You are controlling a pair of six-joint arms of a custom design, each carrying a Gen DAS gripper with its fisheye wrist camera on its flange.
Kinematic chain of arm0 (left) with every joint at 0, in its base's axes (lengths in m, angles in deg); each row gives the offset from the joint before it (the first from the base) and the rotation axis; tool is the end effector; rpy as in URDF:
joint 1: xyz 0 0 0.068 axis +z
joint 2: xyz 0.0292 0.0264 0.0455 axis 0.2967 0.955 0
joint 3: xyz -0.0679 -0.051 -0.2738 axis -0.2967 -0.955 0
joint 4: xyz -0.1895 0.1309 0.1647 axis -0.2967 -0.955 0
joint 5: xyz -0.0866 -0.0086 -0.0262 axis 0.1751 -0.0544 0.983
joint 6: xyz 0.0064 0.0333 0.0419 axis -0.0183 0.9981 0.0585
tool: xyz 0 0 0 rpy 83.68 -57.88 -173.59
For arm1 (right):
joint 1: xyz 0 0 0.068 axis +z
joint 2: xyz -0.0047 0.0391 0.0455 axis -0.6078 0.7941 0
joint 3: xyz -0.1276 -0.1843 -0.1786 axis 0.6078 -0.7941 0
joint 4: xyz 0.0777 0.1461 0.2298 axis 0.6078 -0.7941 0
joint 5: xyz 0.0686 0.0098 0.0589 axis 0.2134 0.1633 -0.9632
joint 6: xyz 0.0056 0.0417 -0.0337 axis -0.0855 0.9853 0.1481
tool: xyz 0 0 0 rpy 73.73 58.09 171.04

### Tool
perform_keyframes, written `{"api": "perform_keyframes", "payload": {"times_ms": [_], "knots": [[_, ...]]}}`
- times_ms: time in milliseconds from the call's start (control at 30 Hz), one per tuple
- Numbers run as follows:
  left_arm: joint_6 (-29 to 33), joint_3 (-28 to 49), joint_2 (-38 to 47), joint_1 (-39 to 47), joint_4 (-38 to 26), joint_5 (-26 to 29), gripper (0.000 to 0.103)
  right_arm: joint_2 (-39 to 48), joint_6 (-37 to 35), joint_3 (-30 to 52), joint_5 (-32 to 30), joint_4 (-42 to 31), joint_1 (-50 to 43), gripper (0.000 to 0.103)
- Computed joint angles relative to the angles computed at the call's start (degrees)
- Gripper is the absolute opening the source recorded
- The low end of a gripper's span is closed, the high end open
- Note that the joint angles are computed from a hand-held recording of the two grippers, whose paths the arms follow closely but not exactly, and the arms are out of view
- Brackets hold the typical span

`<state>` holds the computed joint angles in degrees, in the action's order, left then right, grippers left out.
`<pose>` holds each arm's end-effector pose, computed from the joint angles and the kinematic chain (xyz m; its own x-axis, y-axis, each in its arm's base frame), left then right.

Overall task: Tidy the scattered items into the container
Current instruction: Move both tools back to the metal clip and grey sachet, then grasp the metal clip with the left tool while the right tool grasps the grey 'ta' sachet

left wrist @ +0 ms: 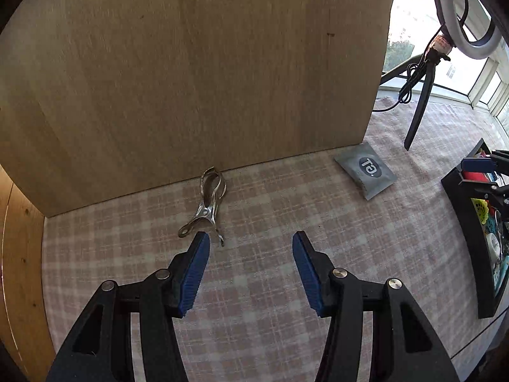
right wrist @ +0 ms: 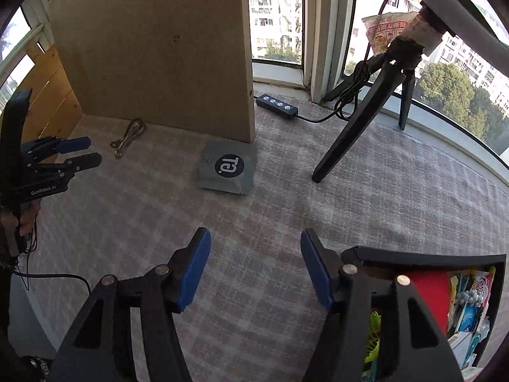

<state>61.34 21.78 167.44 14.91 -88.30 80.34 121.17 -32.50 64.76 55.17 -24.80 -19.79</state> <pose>0.3298 -0.0192 0.2810 -0.8155 0.3611 -0.4523 0.4001 0.9164 0.0101 0.2834 0.0910 0.2904 -0.9128 -0.0816 -0.4002 -0.1335 0.9856 0.1035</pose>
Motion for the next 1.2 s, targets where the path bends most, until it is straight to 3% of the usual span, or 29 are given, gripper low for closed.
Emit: {"api": "perform_keyframes", "payload": {"times_ms": [167, 467, 867, 1000, 1200], "knots": [[3.12, 2.04, 4.48, 3.19, 0.88, 0.43, 0.052, 11.49, 3.79, 6.5, -3.12, 2.27, 1.42, 0.06], [4.38, 6.37, 12.28, 4.74, 1.5, 1.96, 0.052, 24.34, 6.37, 15.59, -0.45, 1.87, 3.4, 0.06], [2.26, 6.75, 16.6, 3.22, 4.25, 3.63, 0.052, 28.74, 8.05, 18.54, 1.32, 1.04, 3.98, 0.061], [1.65, 6.37, 17.17, 2.24, 5.19, 3.11, 0.05, 28.54, 9.25, 17.24, 0.49, 2.49, 3.25, 0.069], [1.0, 5.37, 17.95, 1.73, 6.49, 1.71, 0.049, 28.08, 8.89, 16.47, 1.17, 2.48, 3.6, 0.07]]}}
